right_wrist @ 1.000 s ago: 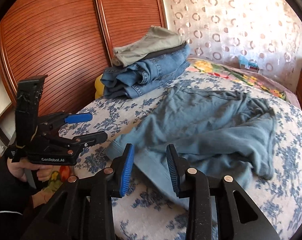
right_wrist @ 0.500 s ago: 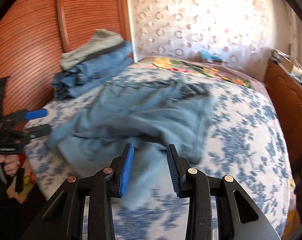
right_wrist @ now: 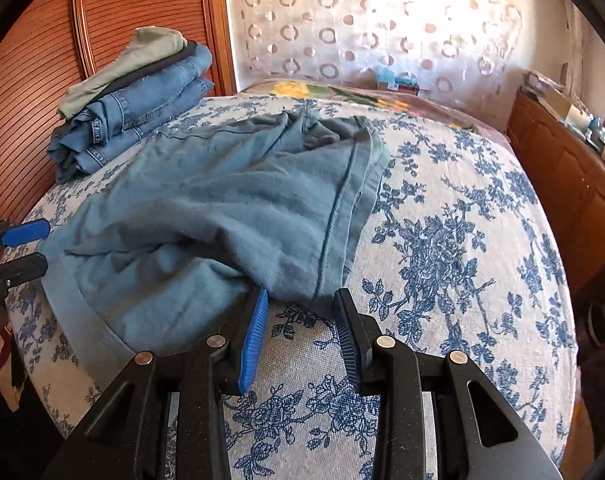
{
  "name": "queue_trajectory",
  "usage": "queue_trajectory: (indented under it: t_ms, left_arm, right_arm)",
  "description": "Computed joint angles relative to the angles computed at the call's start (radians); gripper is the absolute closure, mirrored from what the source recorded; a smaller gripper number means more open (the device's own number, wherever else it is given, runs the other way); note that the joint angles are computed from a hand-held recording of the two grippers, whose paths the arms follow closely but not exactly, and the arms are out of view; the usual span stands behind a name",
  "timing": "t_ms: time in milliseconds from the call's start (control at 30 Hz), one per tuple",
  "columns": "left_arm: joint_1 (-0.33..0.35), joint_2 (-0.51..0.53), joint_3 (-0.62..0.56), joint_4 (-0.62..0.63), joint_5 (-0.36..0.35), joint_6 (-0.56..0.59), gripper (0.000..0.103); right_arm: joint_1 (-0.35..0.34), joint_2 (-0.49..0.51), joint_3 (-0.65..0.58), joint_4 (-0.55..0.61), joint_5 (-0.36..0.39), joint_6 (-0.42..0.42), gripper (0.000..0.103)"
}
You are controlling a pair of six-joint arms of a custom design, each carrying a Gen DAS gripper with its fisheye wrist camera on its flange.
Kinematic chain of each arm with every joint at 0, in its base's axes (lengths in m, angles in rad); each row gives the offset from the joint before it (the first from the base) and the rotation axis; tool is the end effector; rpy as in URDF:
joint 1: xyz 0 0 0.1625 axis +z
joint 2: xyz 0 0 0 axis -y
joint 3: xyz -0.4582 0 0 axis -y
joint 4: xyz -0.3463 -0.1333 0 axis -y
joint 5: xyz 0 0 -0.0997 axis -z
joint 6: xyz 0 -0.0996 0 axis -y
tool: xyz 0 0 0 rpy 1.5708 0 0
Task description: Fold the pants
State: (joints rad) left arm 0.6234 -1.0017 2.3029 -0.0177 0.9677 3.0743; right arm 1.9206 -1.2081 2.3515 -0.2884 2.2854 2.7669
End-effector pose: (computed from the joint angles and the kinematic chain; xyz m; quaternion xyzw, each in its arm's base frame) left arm -0.1058 -0.3098 0.1078 0.3641 0.8731 -0.2623 0.1905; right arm 0.1600 -0.2400 0.1535 0.1964 -0.8640 0.3241 0.3316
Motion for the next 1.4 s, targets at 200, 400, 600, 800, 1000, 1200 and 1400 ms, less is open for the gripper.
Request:
queue_trajectory:
  t_ms: [200,400,600,800,1000,1200,1400]
  left_arm:
    - [0.006,0.029,-0.005,0.004,0.035,0.009,0.062]
    - [0.005,0.041,-0.004,0.005,0.05,0.005,0.066]
    - [0.019,0.062,-0.013,0.014,0.055,0.006,0.067]
    - [0.011,0.051,0.005,-0.003,0.065,0.01,0.076]
    - [-0.003,0.012,0.027,-0.019,0.072,0.0,0.09]
    - [-0.046,-0.057,0.056,-0.032,0.071,-0.022,0.094]
    - [-0.08,-0.121,0.072,-0.022,0.016,-0.044,0.094]
  right_arm:
    - [0.025,0.034,0.01,-0.063,0.047,-0.036,0.083]
    - [-0.021,0.0,0.038,-0.092,-0.004,-0.035,0.095]
    - [-0.039,-0.013,0.045,-0.103,-0.017,-0.042,0.098]
    - [-0.041,-0.031,0.055,-0.108,-0.03,-0.035,0.099]
    - [-0.04,-0.052,0.08,-0.14,-0.041,-0.042,0.099]
    - [-0.008,-0.047,0.08,-0.141,-0.015,-0.045,0.099]
    - [0.057,-0.056,0.063,-0.129,0.016,-0.058,0.099]
